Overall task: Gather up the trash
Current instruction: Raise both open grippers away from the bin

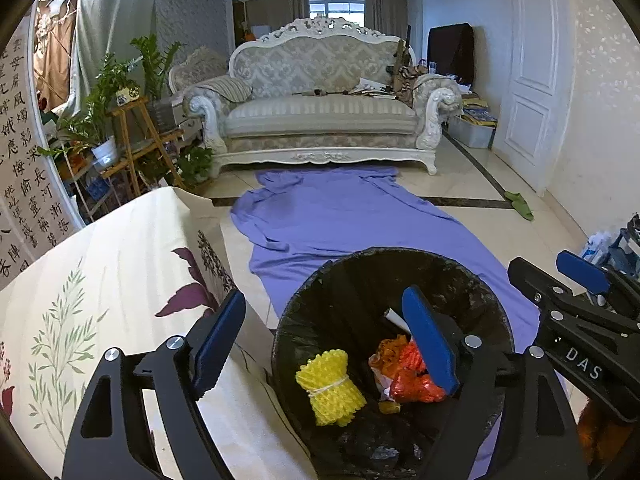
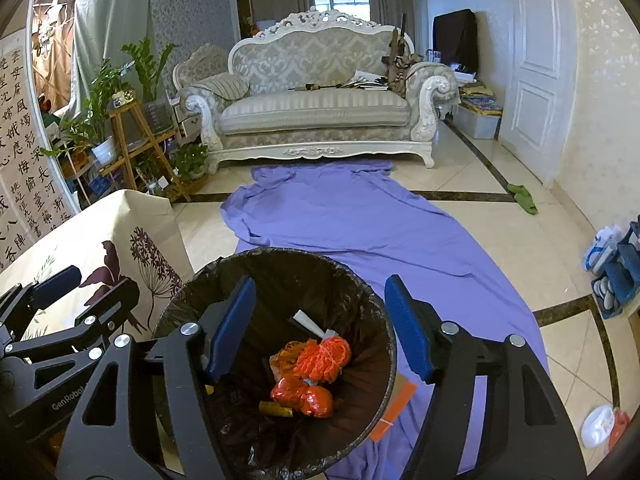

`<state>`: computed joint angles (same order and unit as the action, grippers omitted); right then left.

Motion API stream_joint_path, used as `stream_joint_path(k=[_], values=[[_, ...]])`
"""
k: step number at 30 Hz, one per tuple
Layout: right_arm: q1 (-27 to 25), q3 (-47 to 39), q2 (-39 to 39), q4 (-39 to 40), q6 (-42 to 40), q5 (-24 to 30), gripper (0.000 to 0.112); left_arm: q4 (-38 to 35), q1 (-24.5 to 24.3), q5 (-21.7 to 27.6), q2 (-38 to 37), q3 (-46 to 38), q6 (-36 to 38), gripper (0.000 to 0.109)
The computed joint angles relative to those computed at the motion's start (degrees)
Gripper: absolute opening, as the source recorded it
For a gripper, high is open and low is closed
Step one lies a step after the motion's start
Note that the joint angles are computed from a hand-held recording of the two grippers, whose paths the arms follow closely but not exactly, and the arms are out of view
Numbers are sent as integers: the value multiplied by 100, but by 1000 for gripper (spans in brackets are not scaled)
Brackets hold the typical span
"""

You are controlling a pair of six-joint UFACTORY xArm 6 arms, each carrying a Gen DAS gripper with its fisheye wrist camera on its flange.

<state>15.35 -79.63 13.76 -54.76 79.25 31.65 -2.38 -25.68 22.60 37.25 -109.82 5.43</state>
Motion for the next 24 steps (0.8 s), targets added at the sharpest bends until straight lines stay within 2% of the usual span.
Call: stream_joint_path(k=[6,10,13,16,24], values=[[75,69,-122,-106,108,103,67,283,38,-276,-262,390,-239,80],[138,153,-237,-227,246,193,70,100,63,-388,-468,660,-143,81],[200,213,-310,-287,331,260,71,110,97,-569,-691,975,-171,81],[281,295,-413,-344,410,326,72,446,152,-786,-966,1347,-486,83],[626,526,-761,-694,716,619,78,495,290,-1117,-1657,2235,-585,84]])
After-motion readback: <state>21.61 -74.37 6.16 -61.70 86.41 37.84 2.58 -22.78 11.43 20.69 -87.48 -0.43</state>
